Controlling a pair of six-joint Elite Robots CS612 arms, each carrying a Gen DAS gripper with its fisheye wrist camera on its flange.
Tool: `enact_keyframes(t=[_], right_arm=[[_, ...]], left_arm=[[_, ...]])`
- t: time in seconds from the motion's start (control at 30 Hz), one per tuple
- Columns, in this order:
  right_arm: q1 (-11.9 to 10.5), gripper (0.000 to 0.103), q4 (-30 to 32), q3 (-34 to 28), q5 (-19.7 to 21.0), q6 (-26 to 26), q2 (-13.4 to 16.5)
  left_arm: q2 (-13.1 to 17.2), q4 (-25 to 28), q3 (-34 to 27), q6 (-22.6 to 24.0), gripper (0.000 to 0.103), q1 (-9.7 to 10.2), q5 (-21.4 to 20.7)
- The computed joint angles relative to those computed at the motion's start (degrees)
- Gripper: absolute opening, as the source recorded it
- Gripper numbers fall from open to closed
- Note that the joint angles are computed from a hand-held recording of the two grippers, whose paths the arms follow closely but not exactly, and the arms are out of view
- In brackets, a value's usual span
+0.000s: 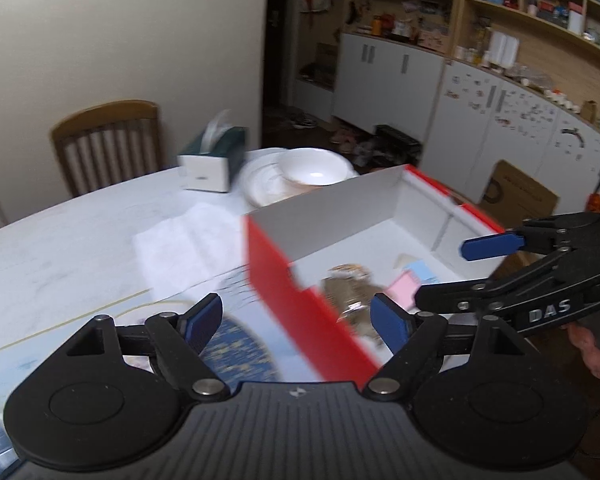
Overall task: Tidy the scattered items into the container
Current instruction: 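Withdraw both tools from the box over the table toward the remaining items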
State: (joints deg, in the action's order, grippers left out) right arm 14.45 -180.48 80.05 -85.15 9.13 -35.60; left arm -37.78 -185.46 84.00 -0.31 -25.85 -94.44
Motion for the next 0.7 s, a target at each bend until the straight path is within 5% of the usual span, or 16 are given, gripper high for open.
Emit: enact_keyframes(t=[0.7], right_arm=[[7.50,0.091,9.71,-9.47,-1.73,4.01,4.42]], left_arm=[[-1.81,-7.04,8.00,1.01,0.082,8.39,-1.21]])
